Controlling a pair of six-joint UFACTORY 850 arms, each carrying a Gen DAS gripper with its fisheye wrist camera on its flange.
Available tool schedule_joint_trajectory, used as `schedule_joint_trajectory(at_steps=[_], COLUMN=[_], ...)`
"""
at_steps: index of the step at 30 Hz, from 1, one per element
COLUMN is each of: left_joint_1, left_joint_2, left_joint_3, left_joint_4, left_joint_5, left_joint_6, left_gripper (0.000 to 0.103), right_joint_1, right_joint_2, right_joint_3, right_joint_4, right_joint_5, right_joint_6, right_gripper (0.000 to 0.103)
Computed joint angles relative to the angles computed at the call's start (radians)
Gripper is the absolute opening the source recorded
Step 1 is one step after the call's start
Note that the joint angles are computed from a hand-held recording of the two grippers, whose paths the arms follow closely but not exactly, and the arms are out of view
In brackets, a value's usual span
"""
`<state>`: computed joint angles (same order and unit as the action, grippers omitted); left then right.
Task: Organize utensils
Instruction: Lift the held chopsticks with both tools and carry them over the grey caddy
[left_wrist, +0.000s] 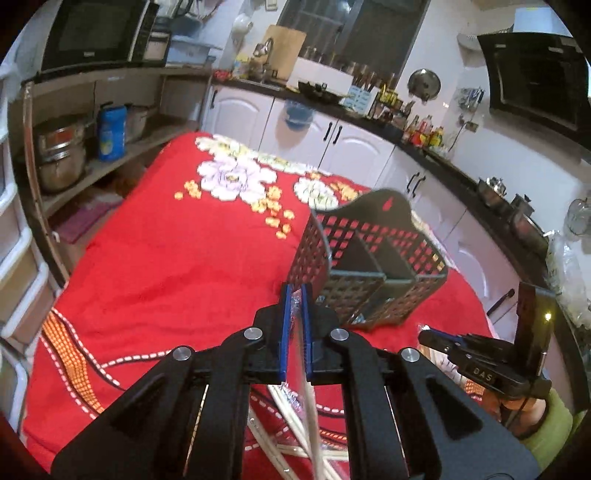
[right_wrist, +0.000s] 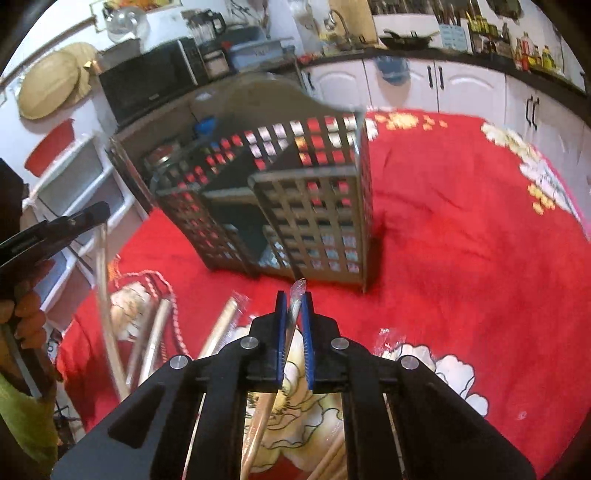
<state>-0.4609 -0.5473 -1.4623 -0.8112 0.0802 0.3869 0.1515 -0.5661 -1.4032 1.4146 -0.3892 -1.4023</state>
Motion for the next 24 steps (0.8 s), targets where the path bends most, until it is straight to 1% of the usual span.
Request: schedule_joint_trajectory(at_steps=[1, 4, 13, 14, 19, 21, 24], left_joint_1=[-0.002, -0.008, -0.031, -0.034, -0.047, -0.051, -0.056], left_joint_2=[0.007, 0.026, 0.042, 0.04, 0.041, 0.041, 0.033], left_joint_3=[0.003, 0.01, -0.021, -0.033, -0.067, -0.085, -0.121], left_joint_4=[0.053, 0.13, 0.195, 0.185, 0.218, 0.267, 0.284], left_joint_5=[0.007, 0.025, 0.053, 0.054, 0.057, 0.052, 0.049], left_joint_6=[-0.051, -0.117, -0.144, -0.125, -0.122, -0.159, -0.155], left_gripper=[0.001, 0.001, 0.001, 0.001, 0.001, 0.001, 0.001], right_joint_1=[-0.002, -0.009, -0.026, -0.028, -0.036, -0.039, -0.043], right_joint_2=[0.01, 0.05, 0.148, 0.156, 0.182, 0.189, 0.195], right_joint_3=[0.008, 0.039, 0.107, 0.111, 0.12, 0.118, 0.11], right_joint_4=[0.028, 0.137, 0.38, 0.408, 0.513, 0.562, 0.631], right_joint_5=[-0.006, -0.031, -0.073, -0.077, -0.095, -0.108, -0.126], right_joint_6=[-0.031, -0.153, -0.426, -0.455, -0.56, -0.601, -0.661], right_gripper=[0.007, 0.007, 0.006, 0.006, 0.006, 0.006, 0.006])
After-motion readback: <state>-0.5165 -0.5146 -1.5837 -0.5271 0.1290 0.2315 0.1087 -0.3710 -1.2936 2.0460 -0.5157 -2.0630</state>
